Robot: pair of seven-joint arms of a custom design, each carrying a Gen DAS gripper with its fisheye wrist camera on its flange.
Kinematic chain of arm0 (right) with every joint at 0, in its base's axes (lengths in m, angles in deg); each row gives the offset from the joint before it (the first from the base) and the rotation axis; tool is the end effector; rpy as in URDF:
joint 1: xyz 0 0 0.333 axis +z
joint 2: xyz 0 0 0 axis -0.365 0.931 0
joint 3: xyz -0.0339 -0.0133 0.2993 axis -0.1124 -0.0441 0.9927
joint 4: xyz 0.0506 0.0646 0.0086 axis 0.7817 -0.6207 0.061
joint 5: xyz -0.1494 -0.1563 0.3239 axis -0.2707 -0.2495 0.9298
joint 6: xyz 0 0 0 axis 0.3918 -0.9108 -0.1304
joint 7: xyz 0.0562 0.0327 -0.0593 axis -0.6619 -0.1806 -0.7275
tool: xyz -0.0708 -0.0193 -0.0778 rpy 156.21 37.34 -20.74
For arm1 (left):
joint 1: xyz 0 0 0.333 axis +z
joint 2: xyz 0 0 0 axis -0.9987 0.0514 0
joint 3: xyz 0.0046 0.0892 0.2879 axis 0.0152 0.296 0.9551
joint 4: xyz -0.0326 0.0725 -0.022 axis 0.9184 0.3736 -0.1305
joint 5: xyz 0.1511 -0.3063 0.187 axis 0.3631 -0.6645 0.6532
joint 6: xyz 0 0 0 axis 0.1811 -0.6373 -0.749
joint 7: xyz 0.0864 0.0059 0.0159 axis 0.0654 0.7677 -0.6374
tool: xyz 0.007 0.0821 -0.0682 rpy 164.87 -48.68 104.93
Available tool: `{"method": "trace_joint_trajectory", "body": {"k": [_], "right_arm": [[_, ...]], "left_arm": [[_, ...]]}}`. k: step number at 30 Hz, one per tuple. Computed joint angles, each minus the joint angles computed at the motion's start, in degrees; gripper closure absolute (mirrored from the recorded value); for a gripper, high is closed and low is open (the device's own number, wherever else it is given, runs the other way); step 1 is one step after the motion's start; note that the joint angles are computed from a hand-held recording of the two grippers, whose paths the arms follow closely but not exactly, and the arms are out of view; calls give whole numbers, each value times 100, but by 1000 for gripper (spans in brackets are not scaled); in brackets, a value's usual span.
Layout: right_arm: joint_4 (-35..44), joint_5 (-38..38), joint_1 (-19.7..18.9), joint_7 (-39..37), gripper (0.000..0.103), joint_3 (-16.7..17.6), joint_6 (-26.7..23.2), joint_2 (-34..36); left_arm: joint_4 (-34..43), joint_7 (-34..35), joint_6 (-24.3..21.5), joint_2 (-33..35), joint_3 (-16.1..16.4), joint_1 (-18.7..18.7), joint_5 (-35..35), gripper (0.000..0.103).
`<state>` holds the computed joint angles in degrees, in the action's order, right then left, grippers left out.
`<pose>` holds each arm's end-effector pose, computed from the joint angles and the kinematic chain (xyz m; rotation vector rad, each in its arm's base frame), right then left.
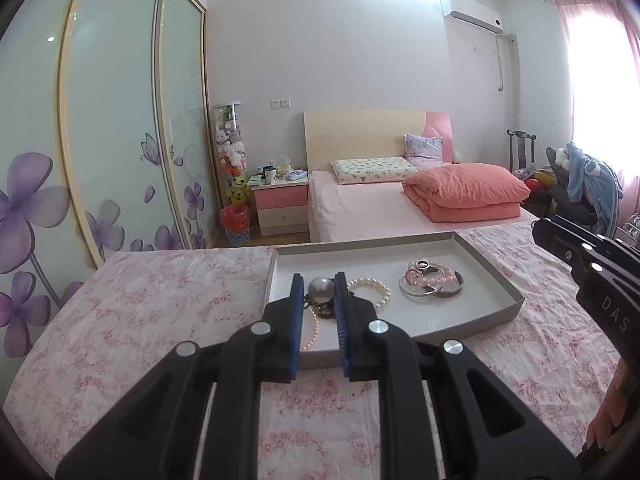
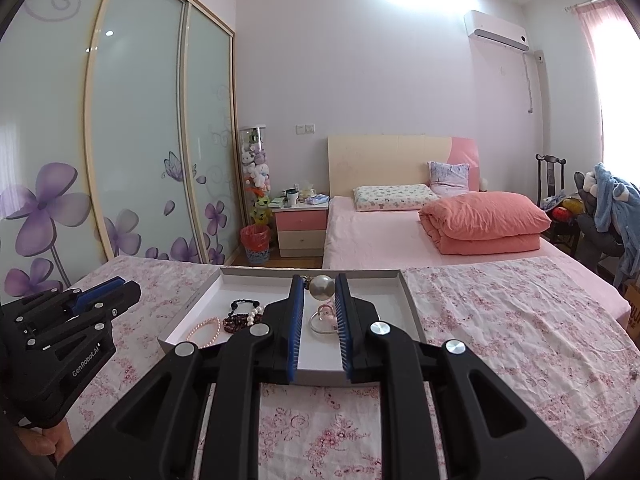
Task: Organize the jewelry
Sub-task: 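Carry both held pearl earrings over the gray tray, then open both tools to release the pearl earrings into the tray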
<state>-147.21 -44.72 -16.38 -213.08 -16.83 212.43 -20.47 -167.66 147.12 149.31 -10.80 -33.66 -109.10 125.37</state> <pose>0.4262 0.1808 0.5856 -1.1554 1.7055 -1.1724 0.5273 -0.3482 0.5937 -1.0836 1.9340 -1.1934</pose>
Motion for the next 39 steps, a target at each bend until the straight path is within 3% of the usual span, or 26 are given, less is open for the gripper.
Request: {"method": "trace_joint_trajectory", "body": {"k": [5,9,14,21,24,27,33,37,39], "right_arm": [[211,-163,-68,95,86,-98,119,297],[459,-208,-79,66,86,-259,279,645],[840,230,-39,-366,86,-588,613,1233],[1134,1011,24,-976,86,-865,937,1763],[1076,1338,18,-1157,79,-948,1072,1775],[847,1266,-116,-839,73,-938,1219,1556],[694,1310,-284,-681,73,-810,1183,1286],[656,1371,-308,-732,73,-710,1122,1143],[619,1389,-309,-726,67,-635,1063,1024]], "left_arm": [[449,143,-126,387,67,-122,-107,87],[1005,936,-347,884,-88,-99,-916,87],[2011,1813,-901,1661,-206,-181,-1763,87],[3219,2409,-1554,2522,-12,-502,-2424,86],[3617,2509,-1794,2771,56,-551,-2591,78],[3748,2555,-1841,2830,29,-487,-2805,73],[3833,2521,-1918,2737,-31,-296,-3231,70],[3531,2374,-1784,2424,65,-270,-3222,70],[3280,2323,-1693,2212,83,-256,-3179,69]]}}
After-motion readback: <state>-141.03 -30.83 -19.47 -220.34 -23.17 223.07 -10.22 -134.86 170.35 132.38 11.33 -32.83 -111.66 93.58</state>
